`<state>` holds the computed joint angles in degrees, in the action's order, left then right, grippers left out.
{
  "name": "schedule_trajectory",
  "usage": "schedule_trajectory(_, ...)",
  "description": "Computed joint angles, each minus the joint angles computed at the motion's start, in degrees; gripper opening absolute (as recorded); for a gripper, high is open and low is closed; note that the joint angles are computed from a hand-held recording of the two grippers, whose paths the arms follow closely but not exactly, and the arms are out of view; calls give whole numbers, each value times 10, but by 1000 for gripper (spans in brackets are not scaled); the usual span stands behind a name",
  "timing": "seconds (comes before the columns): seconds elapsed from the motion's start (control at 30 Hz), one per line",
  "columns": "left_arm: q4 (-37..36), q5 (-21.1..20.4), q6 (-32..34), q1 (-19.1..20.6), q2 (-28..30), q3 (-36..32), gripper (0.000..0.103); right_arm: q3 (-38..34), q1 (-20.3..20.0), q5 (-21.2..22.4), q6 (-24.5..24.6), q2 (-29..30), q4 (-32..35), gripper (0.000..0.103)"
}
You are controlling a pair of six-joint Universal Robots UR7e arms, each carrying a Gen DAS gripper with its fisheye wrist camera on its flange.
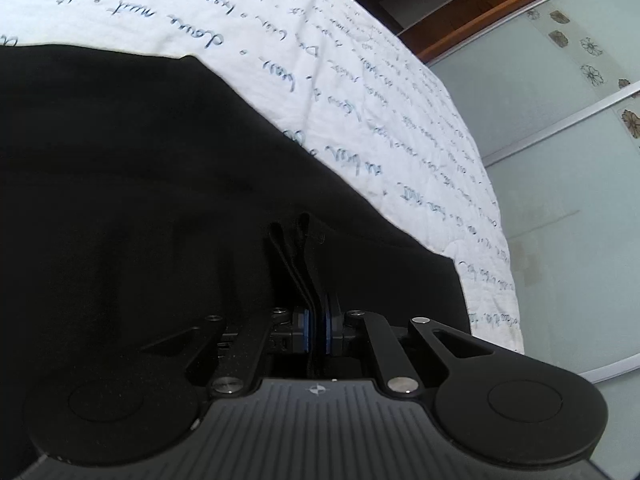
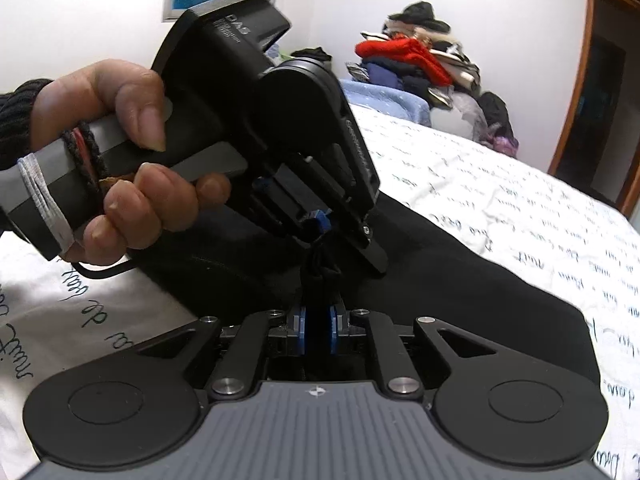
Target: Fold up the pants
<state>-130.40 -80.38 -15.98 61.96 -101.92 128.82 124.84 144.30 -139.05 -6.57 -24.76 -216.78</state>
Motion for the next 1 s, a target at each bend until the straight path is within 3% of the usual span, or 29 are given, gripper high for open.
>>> schedule_trajectory(0.07, -3, -11, -8, 7, 1, 0, 11, -2, -10, 4, 3, 2, 11, 11)
schedule_trajectory(0.1, -4, -19, -6, 8, 0, 0, 16, -4, -8, 2, 3, 2, 11, 11)
schedule_trajectory(0.23, -5, -33, 2, 14, -12, 1, 14, -12, -18, 0, -12, -2, 20, 11)
schedule_trajectory(0.37, -11, -14, -32, 19, -86, 15, 14, 15, -29, 39, 18, -39, 9, 13)
schedule_trajectory(0.4, -7, -4, -37, 18, -113, 18, 15, 32, -31, 50, 34, -54, 4, 20)
schedule_trajectory(0.5, 28, 71, -65, -18, -199, 19, 15, 83, -41, 89, 63, -100, -42, 53)
schedule_trajectory(0.53, 43, 101, -78, -36, -224, 17, 15, 100, -43, 99, 68, -110, -70, 59)
schedule_trajectory(0.63, 106, 195, -126, -112, -286, 7, 20, 154, -66, 129, 119, -147, -157, 59)
schedule_trajectory(0.7, 123, 212, -153, -157, -309, 14, 30, 198, -122, 203, 199, -171, -231, 60)
schedule_trajectory(0.8, 109, 195, -162, -209, -312, 45, 35, 258, -250, 373, 344, -150, -394, 62)
schedule_trajectory(0.87, 70, 164, -146, -221, -290, 74, 36, 266, -304, 435, 395, -131, -450, 62)
schedule_trajectory(0.93, 31, 113, -140, -212, -248, 98, 36, 263, -315, 445, 403, -134, -452, 62)
schedule_trajectory(1.0, -5, 83, -131, -211, -209, 123, 36, 267, -295, 410, 401, -125, -455, 64)
